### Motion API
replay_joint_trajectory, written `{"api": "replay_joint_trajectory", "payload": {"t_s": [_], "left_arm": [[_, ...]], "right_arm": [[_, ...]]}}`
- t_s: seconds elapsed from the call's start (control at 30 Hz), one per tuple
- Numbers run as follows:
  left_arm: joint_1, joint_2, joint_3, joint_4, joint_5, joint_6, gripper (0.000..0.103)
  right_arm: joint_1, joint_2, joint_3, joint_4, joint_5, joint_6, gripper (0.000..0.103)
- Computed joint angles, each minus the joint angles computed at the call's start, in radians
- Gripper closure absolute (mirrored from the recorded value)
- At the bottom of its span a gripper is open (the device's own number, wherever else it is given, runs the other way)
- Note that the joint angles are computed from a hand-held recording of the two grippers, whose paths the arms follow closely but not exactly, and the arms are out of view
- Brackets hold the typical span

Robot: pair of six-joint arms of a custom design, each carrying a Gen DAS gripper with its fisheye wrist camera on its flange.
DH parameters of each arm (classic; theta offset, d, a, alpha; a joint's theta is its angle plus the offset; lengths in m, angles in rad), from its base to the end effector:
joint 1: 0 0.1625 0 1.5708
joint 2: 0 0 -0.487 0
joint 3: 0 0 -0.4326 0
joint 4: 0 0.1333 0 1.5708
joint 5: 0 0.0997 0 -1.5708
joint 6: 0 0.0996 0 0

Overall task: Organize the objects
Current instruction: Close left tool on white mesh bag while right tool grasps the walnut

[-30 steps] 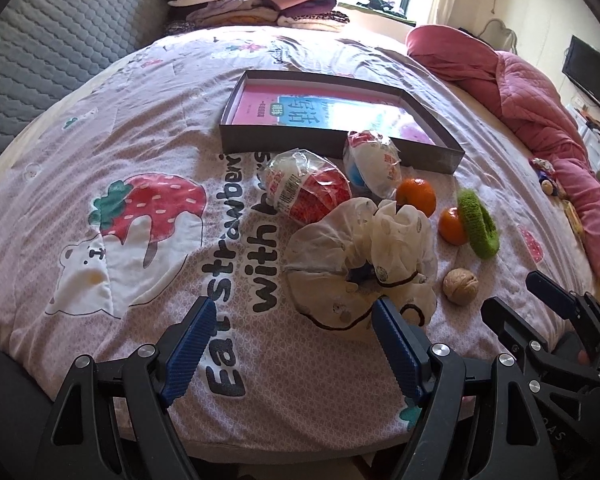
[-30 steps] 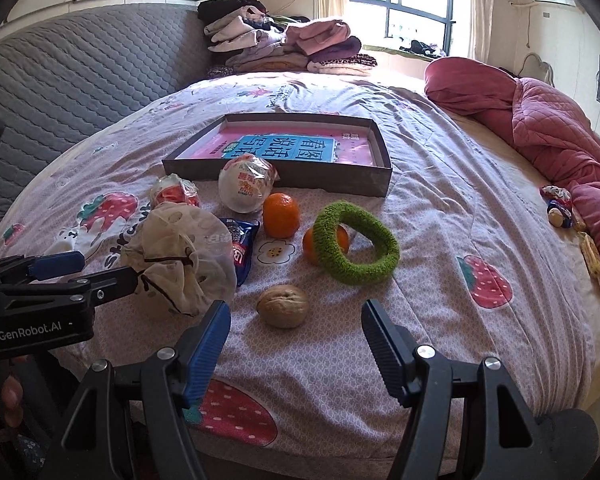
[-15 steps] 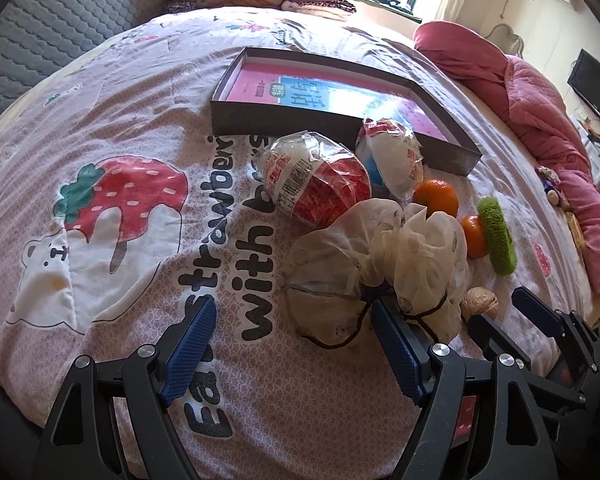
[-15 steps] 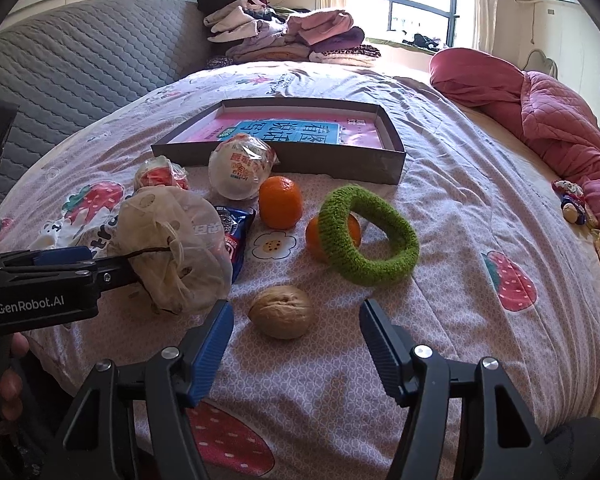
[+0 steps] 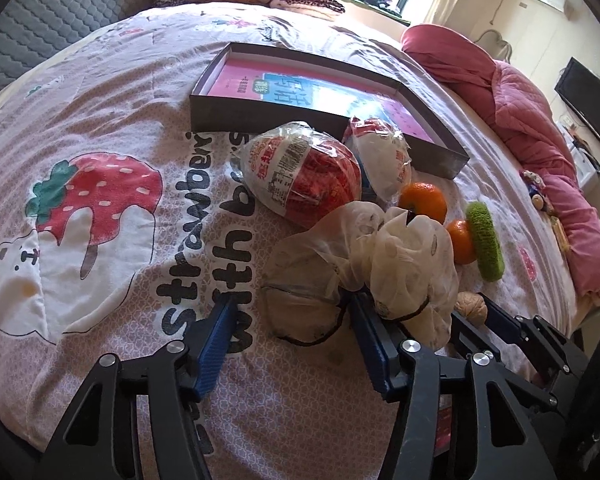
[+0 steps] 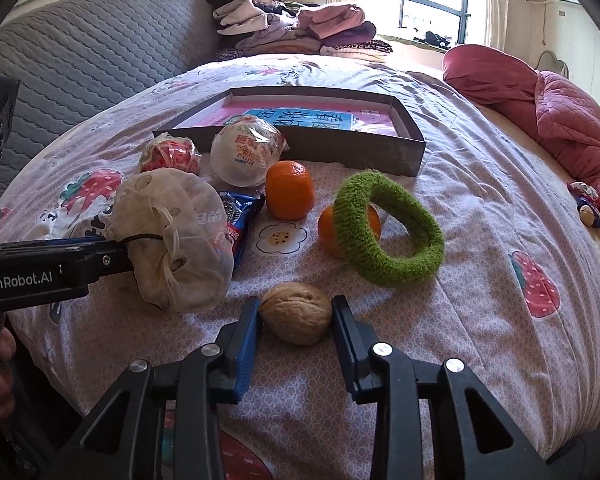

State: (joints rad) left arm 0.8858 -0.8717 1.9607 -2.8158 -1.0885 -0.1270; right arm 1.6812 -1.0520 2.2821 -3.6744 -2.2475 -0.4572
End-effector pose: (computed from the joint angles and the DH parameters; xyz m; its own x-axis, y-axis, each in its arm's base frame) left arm -0.2571 -0.5984 0.0802 -0.8049 0.4037 -0.4348 0.5273 0.8228 -0.2121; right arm 0.1266 -0.4987 0.2042 -0.7115 0.0693 0.6992 -0.4289 0.7454 -0.5103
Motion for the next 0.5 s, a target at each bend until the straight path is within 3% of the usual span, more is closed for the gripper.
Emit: {"api": "replay_joint_trajectory", "payload": {"t_s": [0.3, 0.5], "left_arm": [[0.006, 0.002, -0.001, 0.008, -0.058, 0.038, 0.088], [-0.005, -0.004, 0.017, -0.012, -0.046, 0.07, 0.093]], "right_arm": [[-0.013, -0.021, 0.015, 0.007, 0.058, 0.005, 0.068], [-0.01, -0.03, 0.027, -0.009, 0.091, -0.009, 0.068]]}}
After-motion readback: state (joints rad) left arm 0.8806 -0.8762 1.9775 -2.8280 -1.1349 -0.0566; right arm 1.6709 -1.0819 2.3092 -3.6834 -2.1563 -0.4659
